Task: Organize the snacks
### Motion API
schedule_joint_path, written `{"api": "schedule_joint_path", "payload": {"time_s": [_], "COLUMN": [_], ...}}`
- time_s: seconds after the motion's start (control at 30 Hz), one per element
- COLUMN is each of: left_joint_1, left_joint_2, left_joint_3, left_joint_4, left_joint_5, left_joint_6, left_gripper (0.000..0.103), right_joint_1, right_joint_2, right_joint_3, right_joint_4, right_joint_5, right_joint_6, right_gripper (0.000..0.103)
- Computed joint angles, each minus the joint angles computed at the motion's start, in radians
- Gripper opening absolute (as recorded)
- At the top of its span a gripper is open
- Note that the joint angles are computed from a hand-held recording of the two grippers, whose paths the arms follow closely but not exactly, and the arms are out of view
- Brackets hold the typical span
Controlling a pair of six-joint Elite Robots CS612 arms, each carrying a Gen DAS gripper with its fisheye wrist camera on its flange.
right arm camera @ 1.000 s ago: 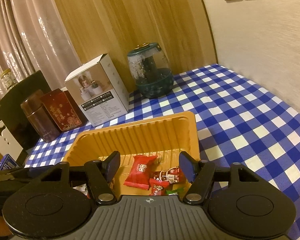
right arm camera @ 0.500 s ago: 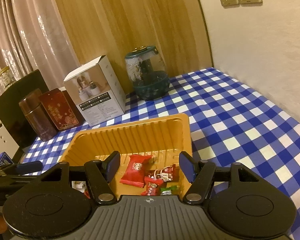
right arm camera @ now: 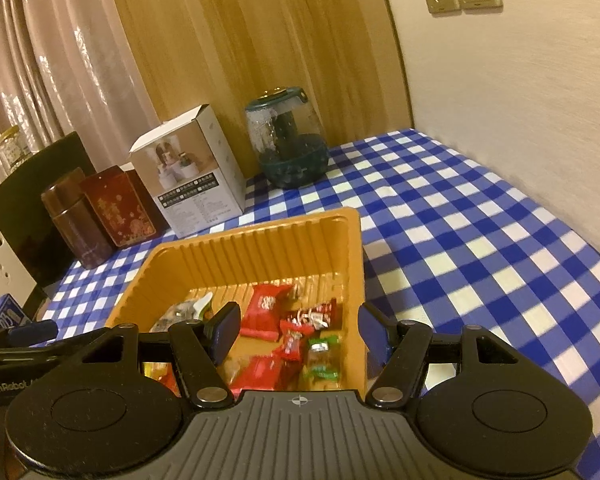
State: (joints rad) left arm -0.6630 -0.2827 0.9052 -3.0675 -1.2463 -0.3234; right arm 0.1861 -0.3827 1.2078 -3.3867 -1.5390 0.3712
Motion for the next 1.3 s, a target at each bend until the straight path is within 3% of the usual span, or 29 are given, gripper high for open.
{"api": "schedule_joint_path", "payload": {"time_s": [0.77, 0.97, 1.3], "left_joint_1": [-0.071, -0.092, -0.123], "left_joint_2": [-0.202, -0.248, -0.323], "left_joint_3": [0.396, 0.465, 0.571], "left_joint_4": [-0.097, -0.119, -0.123], "left_joint_5": [0.045, 0.073, 0.089], "left_joint_6": [-0.083, -0.072, -0.137], "left_gripper": [0.103, 0.103, 0.103], "right_joint_1": [0.053, 0.066, 0.088], "right_joint_2": [-0.154, -0.196, -0.262], "right_joint_3": [0.304, 0.368, 0.468], "right_joint_4": [-0.061, -0.074, -0.098], "right_joint_5": [-0.08, -0.099, -0.123], "right_joint_6": [-0.024, -0.025, -0.05], "right_gripper": [0.065, 0.065, 0.065]}}
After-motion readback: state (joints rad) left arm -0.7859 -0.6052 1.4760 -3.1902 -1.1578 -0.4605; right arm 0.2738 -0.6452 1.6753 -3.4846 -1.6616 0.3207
